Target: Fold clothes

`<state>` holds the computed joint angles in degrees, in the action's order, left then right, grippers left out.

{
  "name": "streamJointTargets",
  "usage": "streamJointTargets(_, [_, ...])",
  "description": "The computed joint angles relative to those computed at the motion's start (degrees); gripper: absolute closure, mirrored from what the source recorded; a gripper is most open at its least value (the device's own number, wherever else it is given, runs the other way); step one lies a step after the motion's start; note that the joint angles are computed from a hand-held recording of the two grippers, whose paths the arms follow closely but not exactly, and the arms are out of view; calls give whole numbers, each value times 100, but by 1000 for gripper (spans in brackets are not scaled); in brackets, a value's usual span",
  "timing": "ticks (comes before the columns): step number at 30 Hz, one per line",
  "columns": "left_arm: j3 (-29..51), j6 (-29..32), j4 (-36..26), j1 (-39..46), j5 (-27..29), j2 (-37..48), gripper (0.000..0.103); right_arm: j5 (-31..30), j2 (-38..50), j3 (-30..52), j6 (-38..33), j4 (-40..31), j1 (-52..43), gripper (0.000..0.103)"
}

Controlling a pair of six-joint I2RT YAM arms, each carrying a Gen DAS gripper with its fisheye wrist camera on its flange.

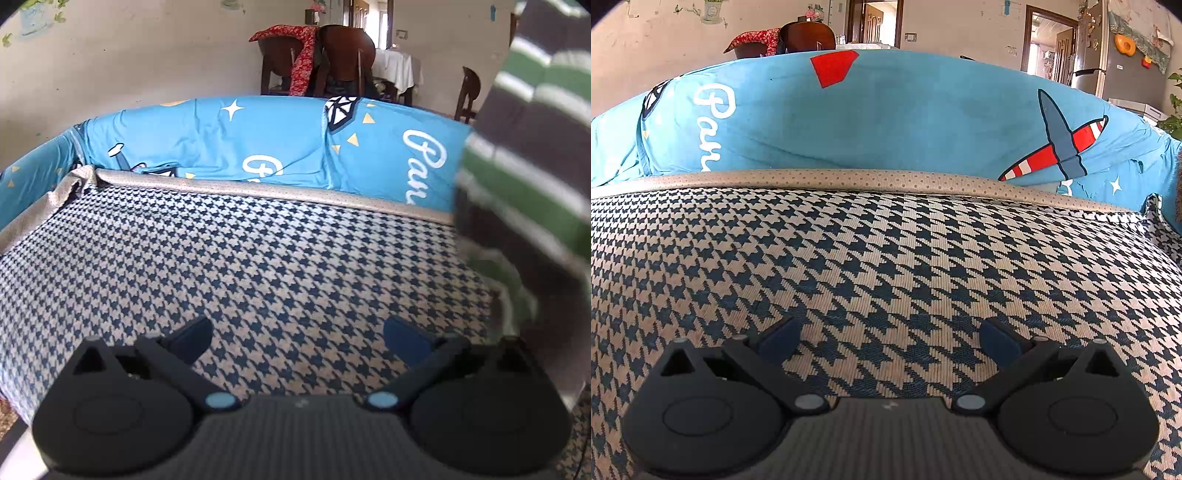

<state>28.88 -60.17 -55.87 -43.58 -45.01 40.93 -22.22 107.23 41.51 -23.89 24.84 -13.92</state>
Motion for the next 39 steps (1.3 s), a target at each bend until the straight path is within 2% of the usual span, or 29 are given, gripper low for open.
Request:
streamJointTargets(13, [40,86,193,-69,101,169,0,1,1,2,1,-1,1,0])
streamJointTargets(27, [12,341,763,31,629,581,0,19,11,-23,20,56,7,0])
streamJointTargets(39, [93,398,992,-20,770,981,0,33,-5,-19,23,25,13,0])
